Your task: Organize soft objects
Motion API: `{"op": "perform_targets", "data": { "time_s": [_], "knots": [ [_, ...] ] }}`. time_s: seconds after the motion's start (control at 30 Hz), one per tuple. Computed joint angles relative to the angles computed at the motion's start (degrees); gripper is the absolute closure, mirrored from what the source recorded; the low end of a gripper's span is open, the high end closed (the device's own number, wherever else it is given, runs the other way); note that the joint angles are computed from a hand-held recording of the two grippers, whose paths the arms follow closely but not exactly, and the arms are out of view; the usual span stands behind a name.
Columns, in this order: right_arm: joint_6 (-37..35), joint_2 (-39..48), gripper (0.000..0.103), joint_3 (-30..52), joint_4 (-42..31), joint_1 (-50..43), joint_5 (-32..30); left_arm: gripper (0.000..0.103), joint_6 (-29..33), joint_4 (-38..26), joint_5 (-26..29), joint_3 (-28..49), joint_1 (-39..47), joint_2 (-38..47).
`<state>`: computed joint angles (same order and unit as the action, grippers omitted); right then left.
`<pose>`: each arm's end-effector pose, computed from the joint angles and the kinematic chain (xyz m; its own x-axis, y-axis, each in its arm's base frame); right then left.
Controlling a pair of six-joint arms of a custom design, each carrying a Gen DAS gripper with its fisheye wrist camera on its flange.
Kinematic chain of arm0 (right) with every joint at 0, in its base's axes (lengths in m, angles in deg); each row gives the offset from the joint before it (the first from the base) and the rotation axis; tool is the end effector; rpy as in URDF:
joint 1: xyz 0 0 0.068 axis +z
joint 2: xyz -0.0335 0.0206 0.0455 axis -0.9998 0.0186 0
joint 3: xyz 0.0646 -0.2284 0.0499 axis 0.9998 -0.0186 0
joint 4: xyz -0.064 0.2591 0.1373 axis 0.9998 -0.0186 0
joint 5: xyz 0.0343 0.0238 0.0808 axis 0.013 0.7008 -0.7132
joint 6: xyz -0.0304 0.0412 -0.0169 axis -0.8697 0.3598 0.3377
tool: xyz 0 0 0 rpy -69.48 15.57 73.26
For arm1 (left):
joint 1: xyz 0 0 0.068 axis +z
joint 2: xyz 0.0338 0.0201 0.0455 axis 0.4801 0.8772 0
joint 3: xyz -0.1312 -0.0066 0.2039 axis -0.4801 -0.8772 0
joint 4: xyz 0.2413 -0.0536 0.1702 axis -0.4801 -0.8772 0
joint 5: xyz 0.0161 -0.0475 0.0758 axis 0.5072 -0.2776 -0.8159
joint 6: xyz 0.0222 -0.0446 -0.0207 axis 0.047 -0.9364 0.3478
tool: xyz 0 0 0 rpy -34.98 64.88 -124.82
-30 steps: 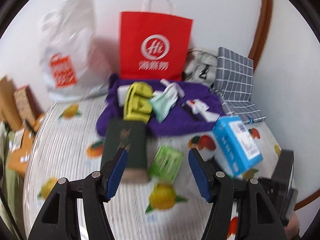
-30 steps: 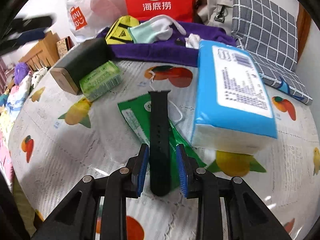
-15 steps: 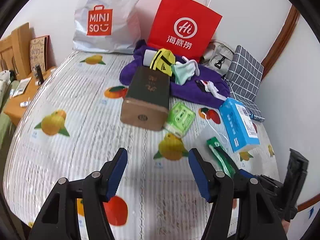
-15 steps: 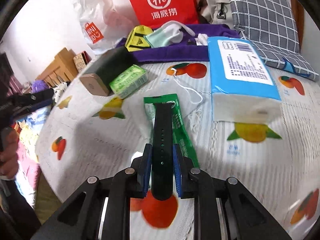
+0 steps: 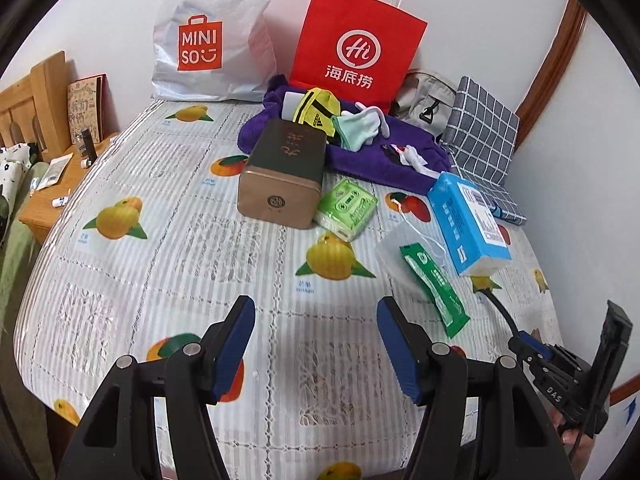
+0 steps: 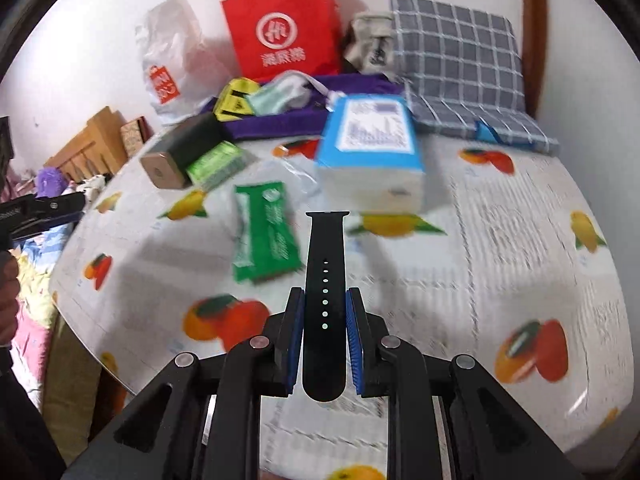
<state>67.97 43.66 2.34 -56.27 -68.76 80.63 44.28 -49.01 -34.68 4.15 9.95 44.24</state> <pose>0.2284 0.0713 0.1532 -0.6922 0.3259 -0.6439 0.3210 0.9382 0.1297 0.4102 -0.1511 0.2280 -0.7663 0.2551 -0.5897 0.4773 0.8404 -0.2567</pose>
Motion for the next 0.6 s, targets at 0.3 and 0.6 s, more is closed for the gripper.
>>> {"op": "perform_targets", "data": {
  "time_s": [0.3,0.6],
  "knots": [
    [-0.2,4.6,0.074,-3.1,4.9,-2.9,-1.9,0.042,0.6,0.1,-0.3,-1.8,-0.6,-0.1],
    [-1.5,10.1,0.066,-0.9,9.6,-3.6,-0.2,0.042,0.4,0.2,-0.2,-1.5,-0.3,2.2]
  ]
}}
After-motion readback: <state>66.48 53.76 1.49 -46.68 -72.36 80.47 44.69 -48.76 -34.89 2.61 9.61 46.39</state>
